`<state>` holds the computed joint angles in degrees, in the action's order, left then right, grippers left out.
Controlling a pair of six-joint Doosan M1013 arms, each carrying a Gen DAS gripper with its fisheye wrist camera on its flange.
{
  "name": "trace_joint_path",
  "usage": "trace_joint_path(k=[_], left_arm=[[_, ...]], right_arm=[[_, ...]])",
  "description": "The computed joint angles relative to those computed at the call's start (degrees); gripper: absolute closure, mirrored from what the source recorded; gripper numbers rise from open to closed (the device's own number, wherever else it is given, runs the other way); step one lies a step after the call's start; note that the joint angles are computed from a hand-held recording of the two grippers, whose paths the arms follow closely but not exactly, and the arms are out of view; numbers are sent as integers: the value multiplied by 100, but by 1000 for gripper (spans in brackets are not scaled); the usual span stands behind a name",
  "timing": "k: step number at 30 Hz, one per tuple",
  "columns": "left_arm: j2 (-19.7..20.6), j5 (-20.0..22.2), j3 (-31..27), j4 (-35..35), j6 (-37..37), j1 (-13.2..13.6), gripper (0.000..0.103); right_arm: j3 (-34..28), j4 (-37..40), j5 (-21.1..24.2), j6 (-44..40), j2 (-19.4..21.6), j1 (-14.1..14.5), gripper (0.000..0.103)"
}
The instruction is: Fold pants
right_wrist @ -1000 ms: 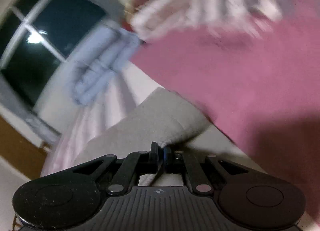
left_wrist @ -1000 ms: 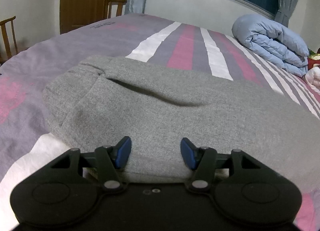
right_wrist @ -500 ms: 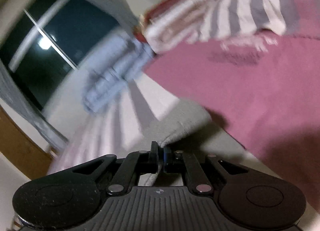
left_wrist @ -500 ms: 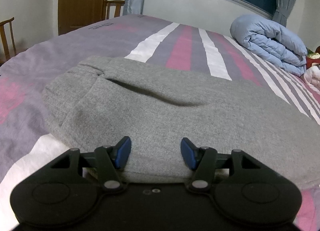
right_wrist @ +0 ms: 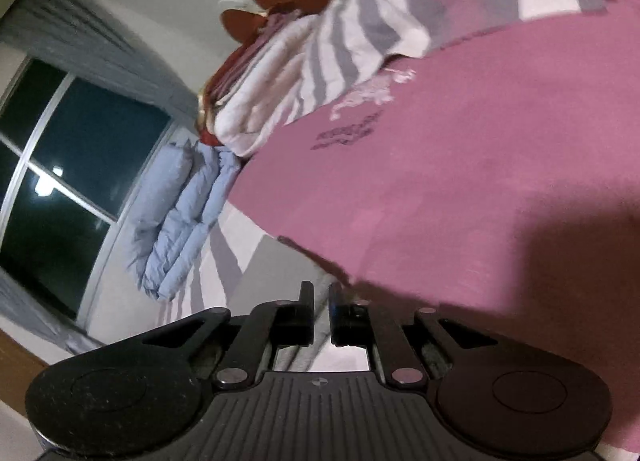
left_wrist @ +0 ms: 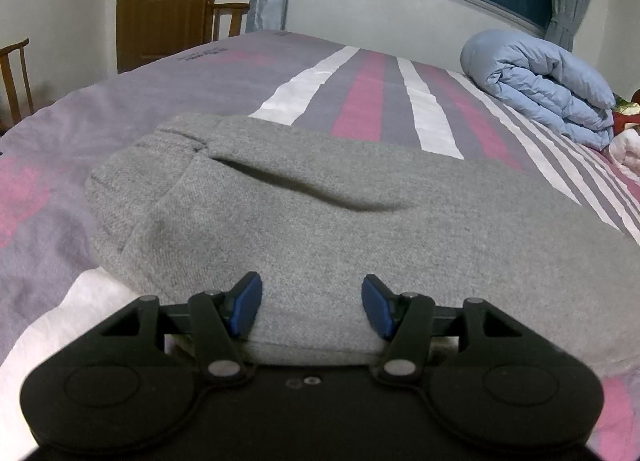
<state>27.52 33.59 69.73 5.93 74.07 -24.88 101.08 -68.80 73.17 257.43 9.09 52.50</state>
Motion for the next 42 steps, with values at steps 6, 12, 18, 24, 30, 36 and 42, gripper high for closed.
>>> trace_joint_path(k=[6,12,18,24,30,36,42], left_arm=[[14,56,-38,45,-39,-11,55],[21,48,-43,99,-74,-21,55],[26,45,-47,53,-34,-10,55],[-1,-61,33,150,-110,-24,54],[12,28,-16,84,-51,-16,54],[8,-17,1,39,-14,0,54],[-4,-65,34,6,8,4,54]], right_arm=[[192,-109,-700,492,-27,-177,95],[304,-140,-1008,372,-125,-342,95],[-104,64,315,-1936,-160,-191,102],[217,-41,-336,-1189,-325,-111,88],[304,-709,-788,163,-214,-216,42],[308,-561,-1409,232,-246,-466,50],[84,-79,-2025,-843,-225,-679,98]])
